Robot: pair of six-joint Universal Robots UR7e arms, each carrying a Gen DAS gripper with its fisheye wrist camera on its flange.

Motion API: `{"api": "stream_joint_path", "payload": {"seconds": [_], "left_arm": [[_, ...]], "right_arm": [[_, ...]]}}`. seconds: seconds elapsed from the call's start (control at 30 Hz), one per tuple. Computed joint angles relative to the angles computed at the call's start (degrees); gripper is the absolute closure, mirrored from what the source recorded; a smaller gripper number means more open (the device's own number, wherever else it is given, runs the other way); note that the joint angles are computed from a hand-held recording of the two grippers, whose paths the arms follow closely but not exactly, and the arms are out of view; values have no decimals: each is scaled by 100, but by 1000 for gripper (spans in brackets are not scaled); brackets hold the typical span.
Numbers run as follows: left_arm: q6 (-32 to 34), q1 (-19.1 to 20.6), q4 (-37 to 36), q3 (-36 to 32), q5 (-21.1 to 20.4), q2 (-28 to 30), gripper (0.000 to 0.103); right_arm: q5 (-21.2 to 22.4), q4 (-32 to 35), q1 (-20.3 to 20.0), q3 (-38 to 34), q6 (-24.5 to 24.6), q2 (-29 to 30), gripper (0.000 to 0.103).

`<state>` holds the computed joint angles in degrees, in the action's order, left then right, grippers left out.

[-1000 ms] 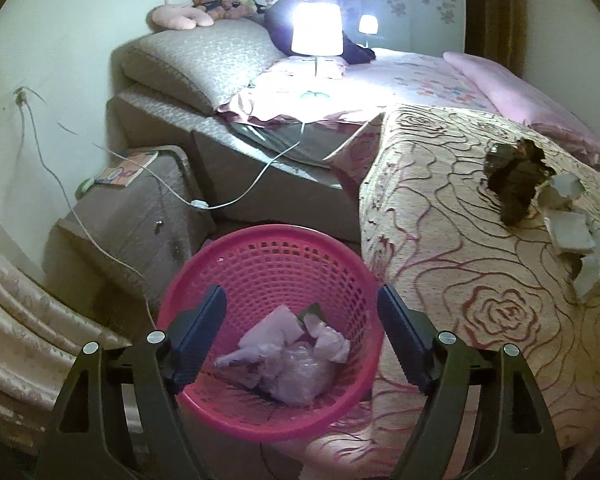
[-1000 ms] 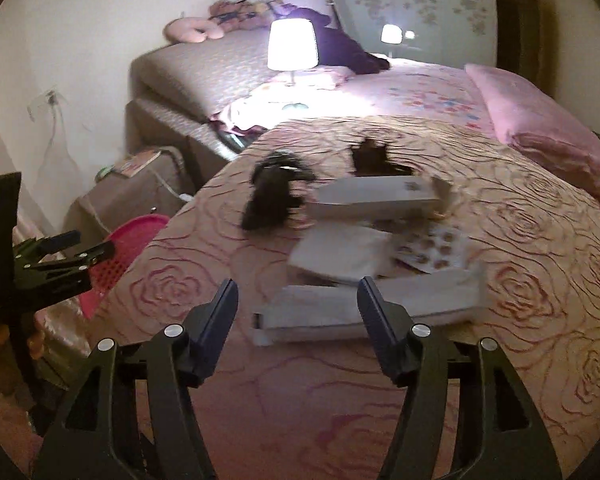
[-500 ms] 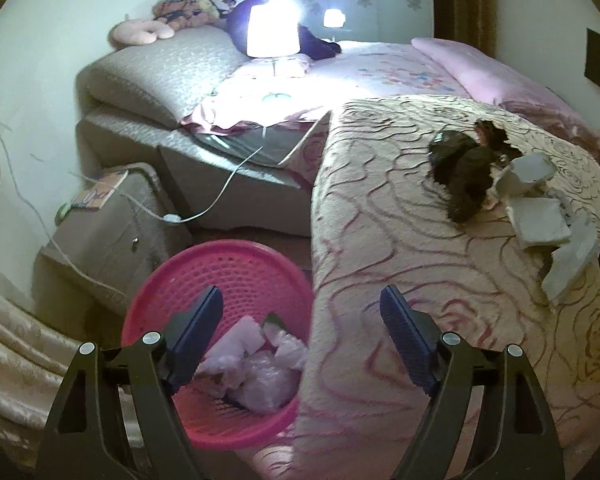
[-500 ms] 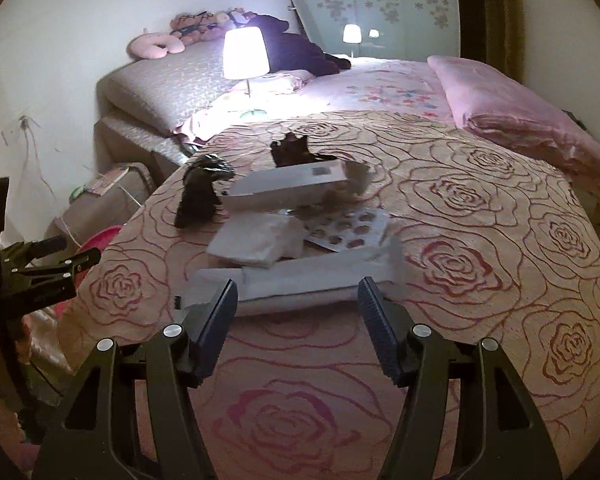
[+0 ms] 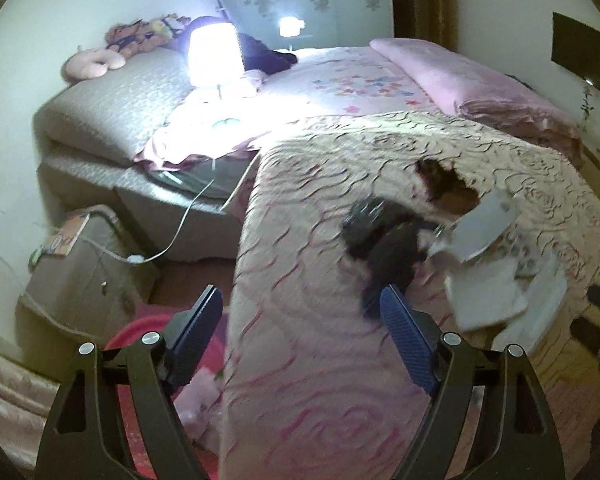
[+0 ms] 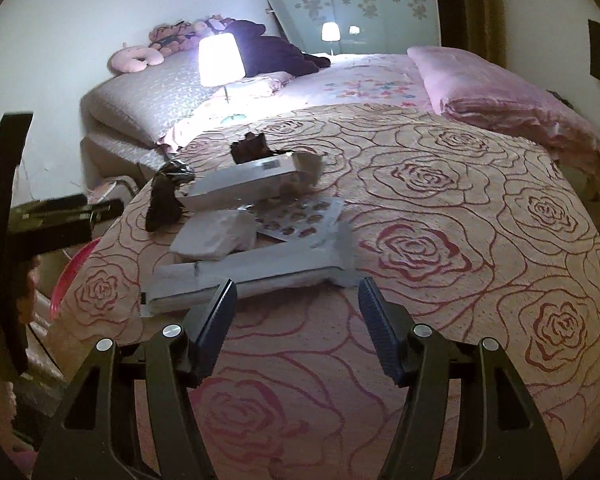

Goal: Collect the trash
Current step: 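Grasp the black plastic bag with the left tool and lift it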

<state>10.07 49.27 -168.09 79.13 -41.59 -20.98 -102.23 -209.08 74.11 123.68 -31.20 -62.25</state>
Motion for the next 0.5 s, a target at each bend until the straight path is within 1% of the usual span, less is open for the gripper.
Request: {"api": "stream_joint_path", "payload": {"seconds": [0.27,0.5], "left_arm": [[-147,20,499,-676,-464,326,25],[26,74,823,-1210,-374,681,25]], "right_arm": [[92,84,-115,6,68,-63,42],[139,149,-165,-1,126,-89,42]]}}
